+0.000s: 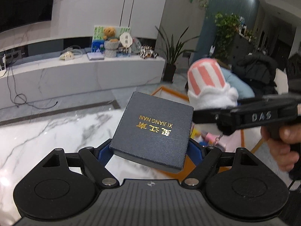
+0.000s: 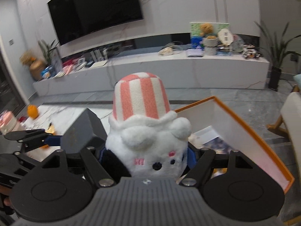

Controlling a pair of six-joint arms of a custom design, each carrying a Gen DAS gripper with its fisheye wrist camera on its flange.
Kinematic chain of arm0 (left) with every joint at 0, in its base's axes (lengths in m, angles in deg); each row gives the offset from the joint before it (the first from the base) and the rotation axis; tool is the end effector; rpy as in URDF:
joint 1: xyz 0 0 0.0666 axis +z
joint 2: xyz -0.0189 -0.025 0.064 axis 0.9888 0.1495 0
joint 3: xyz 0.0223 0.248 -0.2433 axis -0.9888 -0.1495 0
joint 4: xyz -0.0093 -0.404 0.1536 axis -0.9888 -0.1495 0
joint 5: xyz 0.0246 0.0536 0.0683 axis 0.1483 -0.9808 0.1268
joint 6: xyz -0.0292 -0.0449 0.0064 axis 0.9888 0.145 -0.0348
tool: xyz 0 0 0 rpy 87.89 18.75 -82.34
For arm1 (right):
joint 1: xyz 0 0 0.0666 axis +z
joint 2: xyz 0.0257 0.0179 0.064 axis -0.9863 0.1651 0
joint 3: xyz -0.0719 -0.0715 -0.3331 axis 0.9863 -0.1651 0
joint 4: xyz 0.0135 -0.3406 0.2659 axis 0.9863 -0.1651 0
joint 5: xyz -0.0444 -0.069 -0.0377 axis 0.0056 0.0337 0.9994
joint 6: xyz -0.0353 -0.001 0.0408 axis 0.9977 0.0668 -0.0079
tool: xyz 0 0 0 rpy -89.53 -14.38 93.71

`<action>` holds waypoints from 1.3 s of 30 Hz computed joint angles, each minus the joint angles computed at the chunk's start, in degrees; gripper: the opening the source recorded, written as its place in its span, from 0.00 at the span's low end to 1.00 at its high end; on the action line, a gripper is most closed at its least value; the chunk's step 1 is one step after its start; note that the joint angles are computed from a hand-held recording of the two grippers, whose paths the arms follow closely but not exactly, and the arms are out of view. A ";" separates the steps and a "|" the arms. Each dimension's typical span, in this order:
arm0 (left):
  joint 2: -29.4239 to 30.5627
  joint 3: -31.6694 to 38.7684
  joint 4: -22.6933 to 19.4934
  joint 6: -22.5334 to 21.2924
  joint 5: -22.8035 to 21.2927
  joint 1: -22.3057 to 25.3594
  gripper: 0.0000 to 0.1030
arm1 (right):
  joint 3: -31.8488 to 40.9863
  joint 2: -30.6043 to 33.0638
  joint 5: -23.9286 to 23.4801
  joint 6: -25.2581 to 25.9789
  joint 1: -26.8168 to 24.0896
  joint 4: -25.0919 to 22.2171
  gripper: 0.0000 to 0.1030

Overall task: Organize objects
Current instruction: 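Lift and carry the gift box and plush toy in both tools over the orange box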

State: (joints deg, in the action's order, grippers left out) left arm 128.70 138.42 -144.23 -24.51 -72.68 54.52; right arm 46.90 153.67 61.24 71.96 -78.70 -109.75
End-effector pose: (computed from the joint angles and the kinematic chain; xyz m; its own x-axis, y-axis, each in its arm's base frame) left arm 0.3842 -0.2059 0.6243 -0.5561 0.2528 -0.7917 0.6089 0.7723 -0.1811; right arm 0.3831 0.0211 0.6408 -0.6290 0.0098 -0.7773 -0.2191 0.9572 0.1893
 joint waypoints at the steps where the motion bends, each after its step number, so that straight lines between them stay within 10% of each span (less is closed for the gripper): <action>1: 0.32 0.36 0.53 0.31 0.06 -0.26 0.92 | -0.13 -0.11 0.33 -0.28 -0.35 0.31 0.74; 19: 6.15 2.78 7.28 2.77 -1.77 -7.57 0.92 | -2.22 -1.14 6.52 -2.95 -6.86 2.97 0.74; 39: 9.62 0.41 3.77 -7.70 -9.99 -12.59 0.91 | -4.19 3.05 13.78 4.19 -7.43 -4.91 0.75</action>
